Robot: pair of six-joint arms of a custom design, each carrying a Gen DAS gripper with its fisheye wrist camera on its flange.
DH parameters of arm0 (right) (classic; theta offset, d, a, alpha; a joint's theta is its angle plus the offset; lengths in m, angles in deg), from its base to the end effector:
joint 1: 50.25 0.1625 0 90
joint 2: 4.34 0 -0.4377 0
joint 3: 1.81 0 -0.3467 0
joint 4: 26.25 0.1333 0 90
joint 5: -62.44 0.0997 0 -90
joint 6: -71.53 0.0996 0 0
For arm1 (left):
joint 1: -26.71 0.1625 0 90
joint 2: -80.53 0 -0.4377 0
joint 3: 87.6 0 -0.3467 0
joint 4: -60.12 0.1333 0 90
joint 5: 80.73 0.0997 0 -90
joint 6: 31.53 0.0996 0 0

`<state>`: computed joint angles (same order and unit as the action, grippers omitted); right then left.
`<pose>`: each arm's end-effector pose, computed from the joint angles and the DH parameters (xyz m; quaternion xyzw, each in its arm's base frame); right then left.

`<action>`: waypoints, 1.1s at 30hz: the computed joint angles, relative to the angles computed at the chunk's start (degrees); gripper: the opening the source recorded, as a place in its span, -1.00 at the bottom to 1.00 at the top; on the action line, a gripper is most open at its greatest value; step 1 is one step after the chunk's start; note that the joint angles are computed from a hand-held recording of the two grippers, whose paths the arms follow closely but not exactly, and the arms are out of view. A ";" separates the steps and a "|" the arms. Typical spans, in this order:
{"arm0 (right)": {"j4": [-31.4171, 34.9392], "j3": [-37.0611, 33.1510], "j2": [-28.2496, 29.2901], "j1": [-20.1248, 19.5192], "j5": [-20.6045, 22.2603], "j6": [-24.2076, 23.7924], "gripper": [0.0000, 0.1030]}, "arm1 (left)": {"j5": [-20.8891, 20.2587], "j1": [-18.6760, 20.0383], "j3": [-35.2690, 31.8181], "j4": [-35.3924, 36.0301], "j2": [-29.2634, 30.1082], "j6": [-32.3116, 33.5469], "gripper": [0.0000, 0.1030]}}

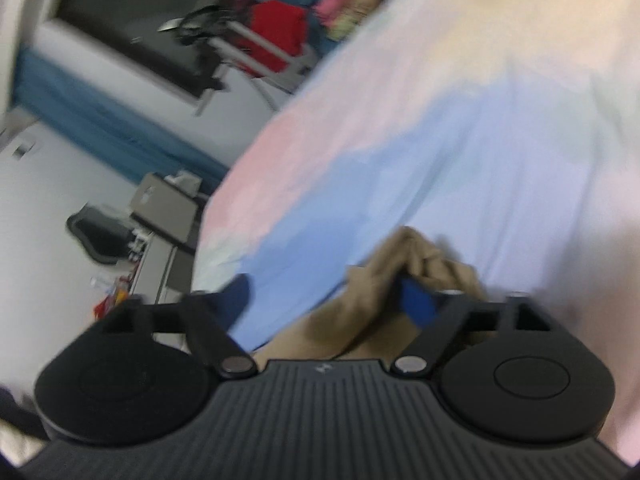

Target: Fold clothes

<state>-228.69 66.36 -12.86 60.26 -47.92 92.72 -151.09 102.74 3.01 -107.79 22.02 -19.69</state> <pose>0.3526 -0.6611 -0.0489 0.0838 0.8812 -0.4653 0.0078 0.0027 -0.6799 0.3576 0.1380 0.8996 -0.3864 0.1500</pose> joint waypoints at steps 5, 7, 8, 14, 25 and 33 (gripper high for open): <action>-1.17 0.08 -0.27 2.23 -0.80 -8.83 0.73 | 3.42 -2.42 5.62 -4.98 -2.17 6.55 0.78; -2.16 0.74 -0.35 3.09 -1.86 -10.22 0.73 | 4.14 -3.00 7.37 -5.57 -3.29 6.74 0.78; -2.91 0.99 -0.25 3.53 -2.41 -11.11 0.73 | 4.56 -3.32 8.09 -5.74 -3.84 6.46 0.78; -6.59 -0.96 2.16 6.88 -9.57 -22.23 0.73 | 7.93 -5.50 13.69 -5.33 -8.99 4.77 0.80; -8.95 0.48 2.73 8.92 -17.19 -26.65 0.72 | 8.56 -7.55 20.30 2.87 -18.43 -5.24 0.80; -8.58 1.85 1.78 8.56 -17.45 -21.41 0.72 | -8.17 1.56 14.67 17.07 -18.24 -26.81 0.80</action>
<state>-237.27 68.21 -11.09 68.82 -65.37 71.30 -159.26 104.30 17.69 -90.72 3.78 -46.51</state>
